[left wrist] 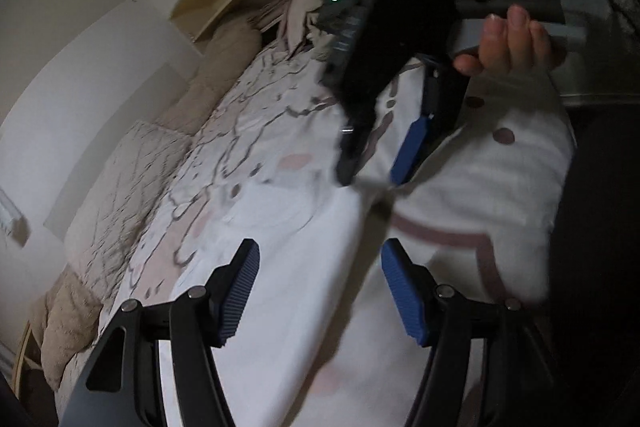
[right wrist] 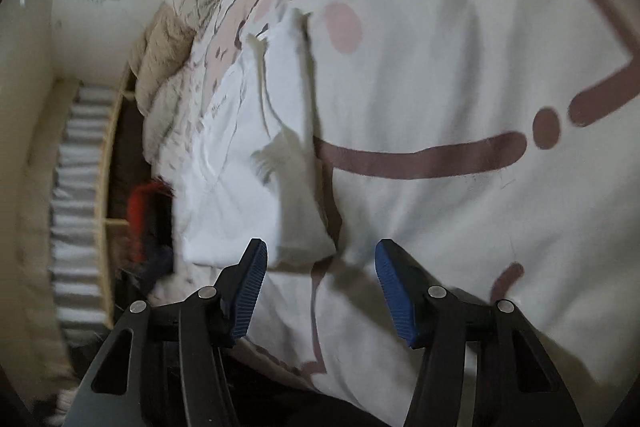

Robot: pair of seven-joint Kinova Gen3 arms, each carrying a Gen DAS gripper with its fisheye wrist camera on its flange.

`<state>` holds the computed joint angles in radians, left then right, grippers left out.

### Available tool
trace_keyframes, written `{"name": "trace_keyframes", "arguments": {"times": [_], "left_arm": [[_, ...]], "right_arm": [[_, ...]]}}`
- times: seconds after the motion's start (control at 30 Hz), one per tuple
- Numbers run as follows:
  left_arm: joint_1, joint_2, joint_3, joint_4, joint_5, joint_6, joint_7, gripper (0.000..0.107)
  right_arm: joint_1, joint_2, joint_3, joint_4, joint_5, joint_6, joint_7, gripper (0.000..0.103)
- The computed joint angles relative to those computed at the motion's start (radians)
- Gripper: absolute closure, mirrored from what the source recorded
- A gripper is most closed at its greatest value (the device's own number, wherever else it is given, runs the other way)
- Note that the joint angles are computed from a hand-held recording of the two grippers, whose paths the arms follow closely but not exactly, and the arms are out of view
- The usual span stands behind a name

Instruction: Fold clothes

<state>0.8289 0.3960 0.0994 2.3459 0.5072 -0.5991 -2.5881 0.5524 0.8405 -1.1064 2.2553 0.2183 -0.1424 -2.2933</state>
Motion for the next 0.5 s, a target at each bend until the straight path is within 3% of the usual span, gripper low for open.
{"name": "trace_keyframes", "arguments": {"times": [0.07, 0.2, 0.27, 0.33, 0.5], "left_arm": [[0.035, 0.030, -0.004, -0.024, 0.042, -0.012, -0.014, 0.043], [0.071, 0.059, -0.020, -0.042, 0.099, -0.038, -0.037, 0.043], [0.092, 0.073, -0.028, -0.046, 0.135, -0.060, -0.060, 0.044], [0.110, 0.086, -0.032, -0.046, 0.166, -0.091, -0.083, 0.044], [0.177, 0.129, -0.029, -0.062, 0.283, -0.214, -0.174, 0.049]], "right_arm": [[0.016, 0.072, -0.006, 0.012, 0.026, -0.068, -0.006, 0.046], [-0.003, 0.084, 0.001, -0.002, 0.058, -0.086, -0.057, 0.047], [-0.007, 0.086, -0.003, -0.033, 0.074, -0.034, -0.082, 0.071], [-0.021, 0.083, -0.004, -0.071, 0.059, 0.033, -0.085, 0.086], [-0.016, 0.025, -0.042, -0.100, -0.001, 0.093, -0.027, 0.091]]}}
